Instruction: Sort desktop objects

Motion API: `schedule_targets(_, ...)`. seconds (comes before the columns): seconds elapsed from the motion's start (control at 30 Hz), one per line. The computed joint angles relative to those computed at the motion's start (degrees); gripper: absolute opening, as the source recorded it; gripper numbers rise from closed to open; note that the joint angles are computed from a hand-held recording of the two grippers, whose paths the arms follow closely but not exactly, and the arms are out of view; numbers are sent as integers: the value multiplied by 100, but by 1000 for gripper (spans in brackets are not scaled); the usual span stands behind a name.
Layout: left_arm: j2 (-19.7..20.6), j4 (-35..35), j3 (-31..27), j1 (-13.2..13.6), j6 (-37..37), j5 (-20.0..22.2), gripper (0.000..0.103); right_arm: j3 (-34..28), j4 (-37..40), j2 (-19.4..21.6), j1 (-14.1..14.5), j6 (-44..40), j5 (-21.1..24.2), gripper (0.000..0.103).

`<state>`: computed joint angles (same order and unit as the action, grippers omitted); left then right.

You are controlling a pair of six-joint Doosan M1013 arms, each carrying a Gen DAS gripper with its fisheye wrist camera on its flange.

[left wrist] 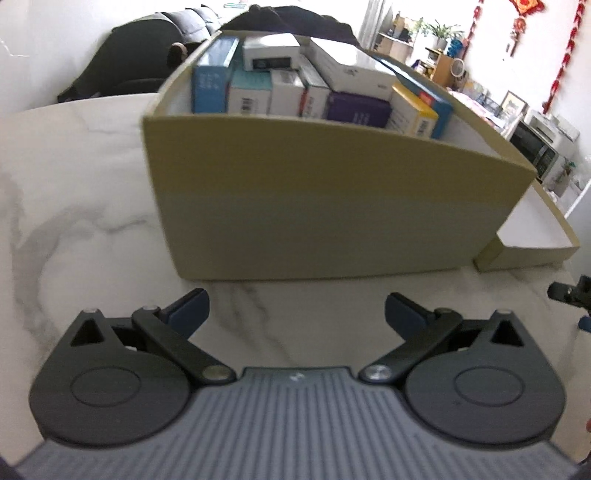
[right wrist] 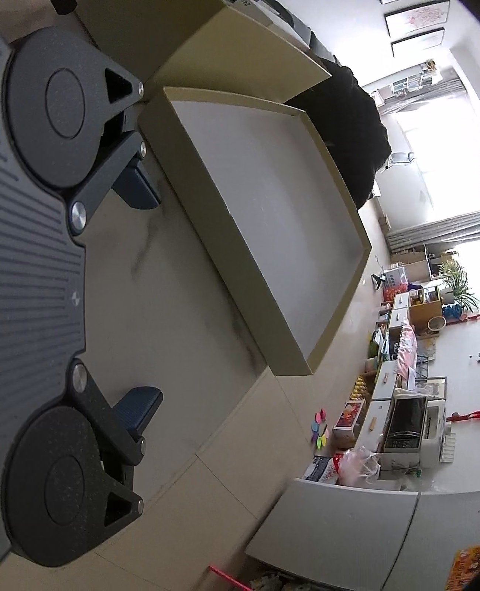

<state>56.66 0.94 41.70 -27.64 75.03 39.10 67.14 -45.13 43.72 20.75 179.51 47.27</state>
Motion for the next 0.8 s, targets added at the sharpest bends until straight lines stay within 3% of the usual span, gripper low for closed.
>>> schedule_targets(0.17,122,-13,-217,-25,28,225,103,-48,95,27,-16,-351,-13,103)
schedule_targets(0.4,181,139,-286,-82,40,223,103,295,314,-182,-187,-730,-757,103)
schedule_targets(0.57,204,399,-308,-136,-116,220,103,674,437,-403,-357,-238,-1523,103)
schedule_targets(0.7,279,655,-471,-187,-139,454,103,1022,12,-558,-434,531,-2130,103)
schedule_targets(0.8,335,850,-589,-228,-146,625,103,1095,-396,-594,-427,1104,-2080,103)
